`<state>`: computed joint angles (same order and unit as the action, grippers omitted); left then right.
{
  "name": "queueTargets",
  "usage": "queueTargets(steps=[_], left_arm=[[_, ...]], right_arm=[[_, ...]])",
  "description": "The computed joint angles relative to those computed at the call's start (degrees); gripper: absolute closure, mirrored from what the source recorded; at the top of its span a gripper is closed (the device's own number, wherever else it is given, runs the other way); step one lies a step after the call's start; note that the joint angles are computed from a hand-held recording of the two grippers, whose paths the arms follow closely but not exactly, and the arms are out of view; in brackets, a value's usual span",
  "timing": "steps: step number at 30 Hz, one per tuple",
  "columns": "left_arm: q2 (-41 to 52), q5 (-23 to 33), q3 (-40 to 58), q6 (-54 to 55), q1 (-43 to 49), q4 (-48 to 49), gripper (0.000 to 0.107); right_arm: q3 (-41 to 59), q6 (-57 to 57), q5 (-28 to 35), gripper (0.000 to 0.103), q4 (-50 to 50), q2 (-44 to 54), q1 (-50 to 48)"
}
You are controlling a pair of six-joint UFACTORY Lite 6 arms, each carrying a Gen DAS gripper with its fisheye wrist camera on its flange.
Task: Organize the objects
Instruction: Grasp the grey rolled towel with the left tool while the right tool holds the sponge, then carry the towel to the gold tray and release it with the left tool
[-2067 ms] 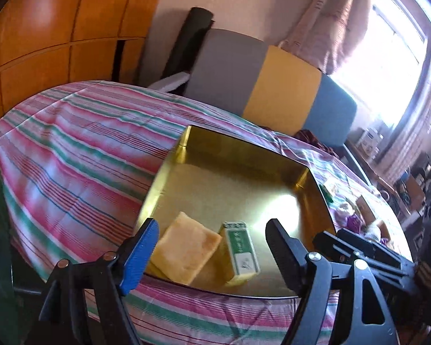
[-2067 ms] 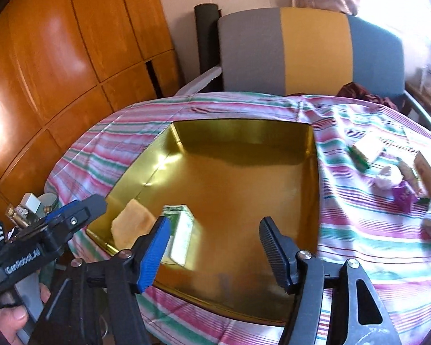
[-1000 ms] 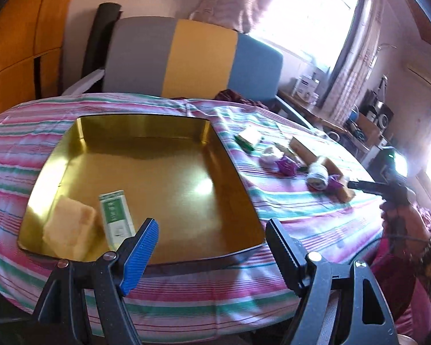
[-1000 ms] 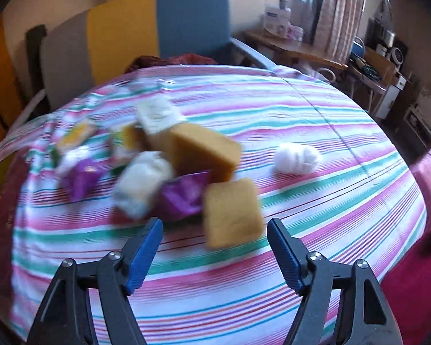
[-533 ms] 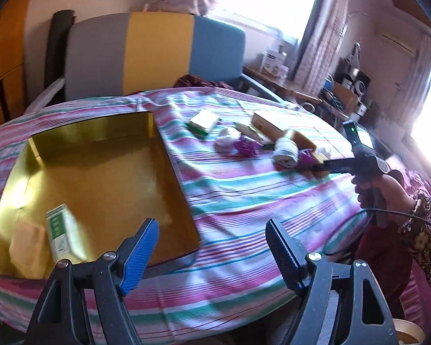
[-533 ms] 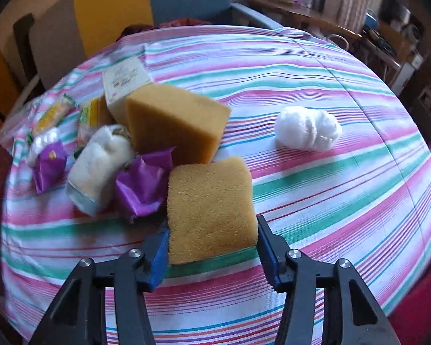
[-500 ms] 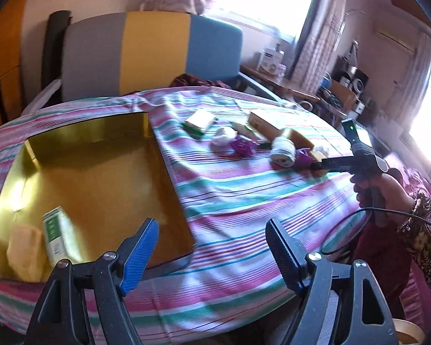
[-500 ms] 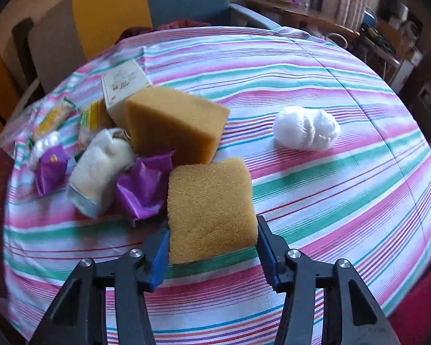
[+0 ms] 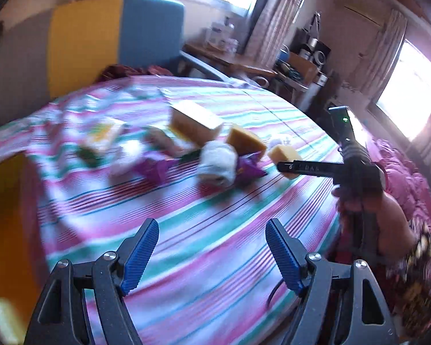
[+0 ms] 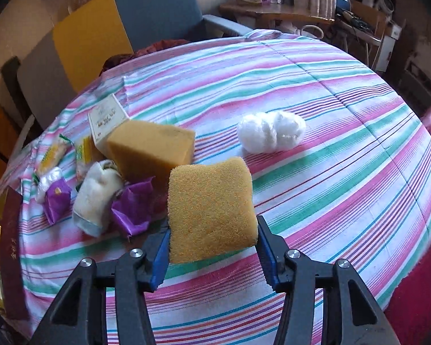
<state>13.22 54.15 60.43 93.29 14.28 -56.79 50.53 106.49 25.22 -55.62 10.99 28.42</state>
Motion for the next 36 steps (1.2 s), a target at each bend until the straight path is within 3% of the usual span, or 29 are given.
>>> queueTargets(steps=[3,8,14,17,18,19,22,25,36], left_arm=[[2.9,-3.83,1.01,2.08,-7.78,-4.3,0.029],[11.34,-17.6,7.21,-1.53,-18.69,-7.96,0.031],[18.73,-28.78,11.57,3.25,-25.58,-9.96,0.033],[20.48,-28.97,11.77,5.92,-26.48,-12.56,0.041],[20.74,-28.53,11.42,6.99,-26.59,-13.5,0.051],[20.65,-28.99,10.22,9.9,-26.97,-15.77,0.052],[19.47,-30.79,6.94,19.85,-27.19,-24.6,0.055],[19.96,-28.48,7.5,18.11,-25.5,-23.49,0.056],[10.7,-22.71,-7.84,36.07,-16.79,-34.03,0.056]], right_arm=[[-0.81,1.16,-0.03,0.049,-0.62,-0.73,-0.6],[-1.46,0.62,-2.84,0.049,-0.79,-0.95,-2.6],[-0.58,1.28,-2.81,0.049,-2.32,-0.28,-3.61],[-0.32,0.82,-3.58,0.049,-1.93,0.15,-4.02],[-0.14,0.53,-3.54,0.049,-1.83,0.31,-4.05],[-0.08,0.5,-3.49,0.049,-1.97,0.4,-4.04],[-0.28,1.75,-3.58,0.049,-3.28,0.19,-3.99],[-1.24,6.39,-4.28,0.049,-7.88,-0.95,-3.85],[-1.49,16.02,-3.43,0.049,-19.31,-2.45,-0.3]])
